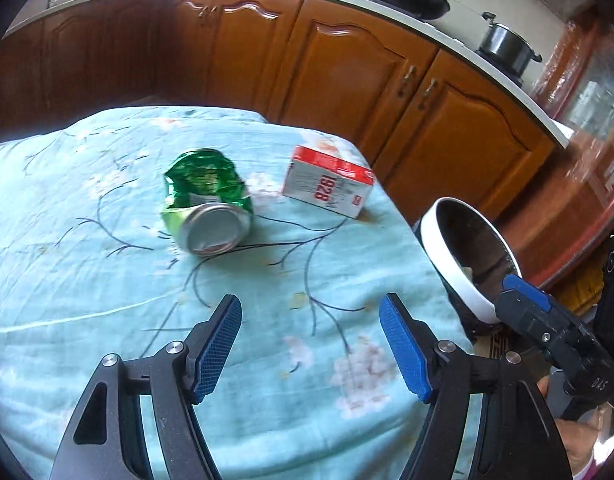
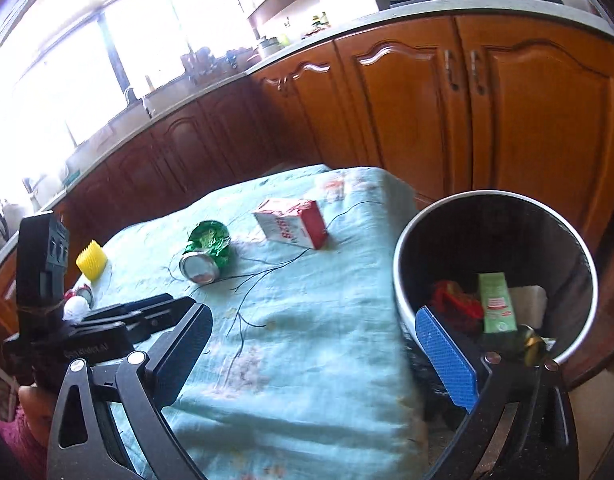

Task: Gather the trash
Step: 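Grasp the red milk carton with the right gripper while the left grasps the green crushed can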

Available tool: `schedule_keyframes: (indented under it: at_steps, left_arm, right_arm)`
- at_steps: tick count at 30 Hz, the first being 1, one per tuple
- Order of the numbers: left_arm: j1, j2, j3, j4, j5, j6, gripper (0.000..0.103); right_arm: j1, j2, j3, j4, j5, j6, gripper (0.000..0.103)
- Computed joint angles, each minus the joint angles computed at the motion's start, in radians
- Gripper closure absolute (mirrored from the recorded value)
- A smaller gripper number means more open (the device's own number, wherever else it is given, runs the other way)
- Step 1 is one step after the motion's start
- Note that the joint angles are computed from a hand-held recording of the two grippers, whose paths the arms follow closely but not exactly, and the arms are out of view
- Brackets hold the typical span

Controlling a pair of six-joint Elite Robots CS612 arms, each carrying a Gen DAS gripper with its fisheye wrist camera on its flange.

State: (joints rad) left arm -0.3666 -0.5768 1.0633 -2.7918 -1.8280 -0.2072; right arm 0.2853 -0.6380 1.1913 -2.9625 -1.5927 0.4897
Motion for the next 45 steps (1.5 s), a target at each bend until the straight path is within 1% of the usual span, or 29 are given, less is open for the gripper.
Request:
schedule_keyframes:
  at_steps: [3,7,9,11,13,16,18,21,23,26,28,31,33,35,37,38,39,40,42,43,44,45]
  left_arm:
    - [0.017,-0.004,0.009,-0.009,0.007,-0.029,0.032]
    - [0.036,-0.004,0.008,-0.010,0.012,-0.061,0.032]
    - [0.045,-0.002,0.003,-0.004,0.010,-0.070,0.032]
    - [0.052,0.002,-0.008,0.006,0.007,-0.082,0.032]
    - [0.058,0.013,-0.029,0.019,0.001,-0.091,0.032]
    - [0.065,0.034,-0.070,0.041,-0.015,-0.102,0.032]
    - [0.070,0.052,-0.103,0.057,-0.023,-0.110,0.032]
    - [0.076,0.089,-0.175,0.098,-0.034,-0.120,0.032]
    - [0.082,0.119,-0.232,0.138,-0.055,-0.125,0.032]
    - [0.088,0.173,-0.336,0.210,-0.081,-0.133,0.032]
    - [0.093,0.214,-0.416,0.275,-0.108,-0.140,0.032]
    - [0.095,0.280,-0.541,0.366,-0.143,-0.143,0.032]
    - [0.092,0.319,-0.615,0.418,-0.141,-0.134,0.032]
    - [0.089,0.357,-0.690,0.474,-0.137,-0.127,0.032]
    - [0.086,0.384,-0.743,0.501,-0.127,-0.124,0.032]
    - [0.084,0.396,-0.767,0.512,-0.122,-0.119,0.032]
    - [0.082,0.409,-0.793,0.524,-0.121,-0.116,0.032]
    - [0.081,0.409,-0.794,0.523,-0.123,-0.111,0.033]
    - [0.074,0.411,-0.798,0.523,-0.111,-0.092,0.035]
    - [0.070,0.406,-0.785,0.514,-0.106,-0.077,0.041]
    - [0.067,0.407,-0.786,0.510,-0.111,-0.064,0.044]
    - [0.065,0.406,-0.785,0.509,-0.114,-0.051,0.052]
  right_arm:
    - [0.005,0.030,-0.042,-0.009,0.025,-0.032,0.001]
    - [0.009,0.067,-0.107,0.011,0.041,-0.051,0.001]
    - [0.014,0.085,-0.143,0.030,0.029,-0.077,0.001]
    - [0.018,0.100,-0.180,0.069,0.013,-0.105,0.001]
    - [0.015,0.115,-0.220,0.125,0.025,-0.129,0.001]
    - [0.013,0.139,-0.284,0.217,0.014,-0.171,0.001]
    - [0.009,0.154,-0.320,0.252,0.023,-0.195,0.001]
    - [0.004,0.184,-0.388,0.319,0.015,-0.230,0.001]
    - [-0.001,0.208,-0.440,0.373,0.006,-0.241,0.001]
    - [-0.013,0.248,-0.521,0.432,0.040,-0.270,0.001]
    - [-0.017,0.280,-0.587,0.488,0.057,-0.302,0.001]
    - [-0.021,0.338,-0.707,0.586,0.079,-0.356,0.001]
    - [-0.022,0.385,-0.802,0.659,0.083,-0.381,0.001]
    - [-0.020,0.442,-0.917,0.745,0.073,-0.404,0.001]
    - [-0.020,0.492,-1.016,0.815,0.071,-0.419,0.003]
    - [-0.022,0.506,-1.045,0.836,0.076,-0.419,0.004]
    - [-0.023,0.512,-1.056,0.844,0.085,-0.416,0.010]
    - [-0.025,0.512,-1.055,0.846,0.099,-0.413,0.016]
    - [-0.028,0.495,-1.018,0.838,0.123,-0.399,0.054]
    - [-0.028,0.474,-0.975,0.815,0.124,-0.388,0.060]
    - [-0.029,0.450,-0.924,0.783,0.126,-0.376,0.065]
    - [-0.030,0.431,-0.883,0.755,0.126,-0.365,0.066]
